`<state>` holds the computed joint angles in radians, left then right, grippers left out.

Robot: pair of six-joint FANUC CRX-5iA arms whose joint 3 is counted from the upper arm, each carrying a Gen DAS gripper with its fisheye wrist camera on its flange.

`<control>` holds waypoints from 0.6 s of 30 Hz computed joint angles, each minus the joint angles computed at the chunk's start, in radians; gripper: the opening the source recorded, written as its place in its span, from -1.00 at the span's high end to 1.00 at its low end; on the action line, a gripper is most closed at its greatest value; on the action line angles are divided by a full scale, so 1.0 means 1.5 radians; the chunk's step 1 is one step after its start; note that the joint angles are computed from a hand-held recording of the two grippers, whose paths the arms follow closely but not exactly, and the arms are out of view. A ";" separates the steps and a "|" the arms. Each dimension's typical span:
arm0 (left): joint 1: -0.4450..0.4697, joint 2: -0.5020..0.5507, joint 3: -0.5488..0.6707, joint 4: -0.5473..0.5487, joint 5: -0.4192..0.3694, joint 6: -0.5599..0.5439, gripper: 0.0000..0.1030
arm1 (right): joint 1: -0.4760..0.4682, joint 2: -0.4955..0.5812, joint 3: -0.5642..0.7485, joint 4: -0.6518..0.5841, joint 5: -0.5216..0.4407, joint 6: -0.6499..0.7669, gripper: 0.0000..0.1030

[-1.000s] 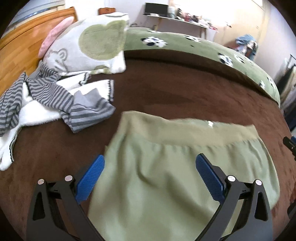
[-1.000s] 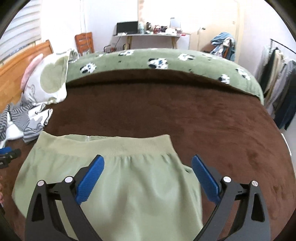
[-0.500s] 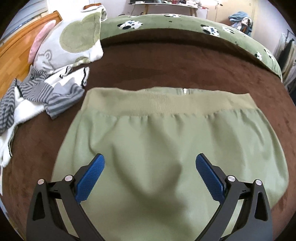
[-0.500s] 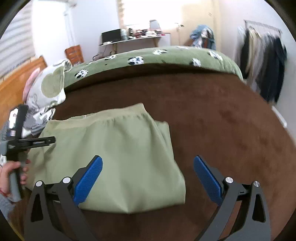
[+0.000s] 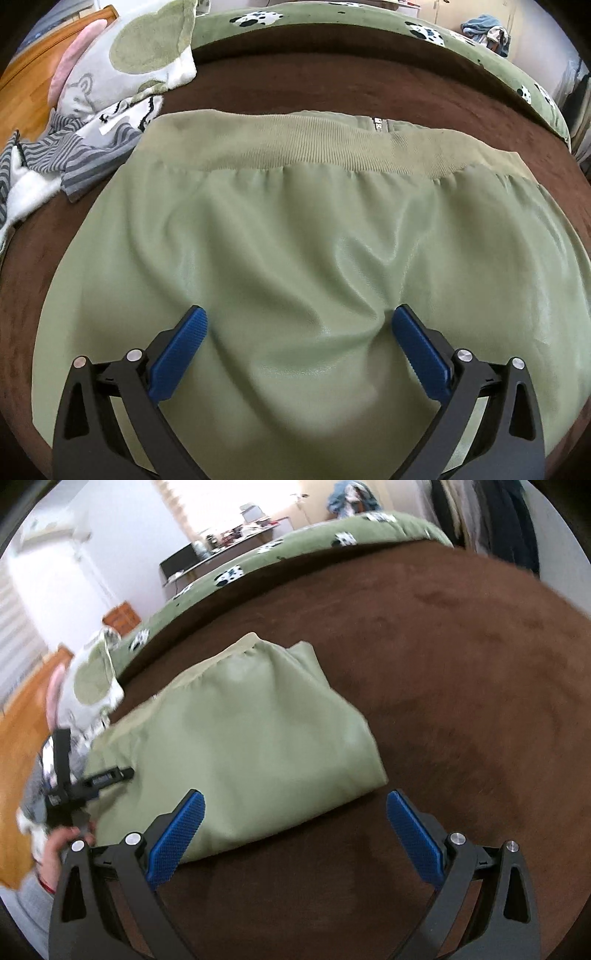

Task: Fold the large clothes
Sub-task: 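Grasp the side edge of the folded jacket with the right gripper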

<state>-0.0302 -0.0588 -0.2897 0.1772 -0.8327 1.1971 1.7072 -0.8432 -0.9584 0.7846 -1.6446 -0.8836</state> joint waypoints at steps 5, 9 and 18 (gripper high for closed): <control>-0.001 -0.005 -0.013 0.004 0.021 -0.005 -0.90 | 0.000 -0.047 -0.058 0.046 0.053 -0.114 -0.89; 0.003 -0.005 -0.020 0.014 0.027 -0.015 -0.90 | -0.019 -0.050 -0.083 0.075 0.077 -0.163 -0.90; 0.000 -0.009 -0.024 0.005 0.036 -0.013 -0.90 | -0.240 -0.024 -0.093 0.120 0.265 -0.119 -0.87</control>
<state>-0.0309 -0.0728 -0.3251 0.1850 -0.7786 1.1782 1.3473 -0.8785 -1.0973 0.9644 -1.2467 -1.0622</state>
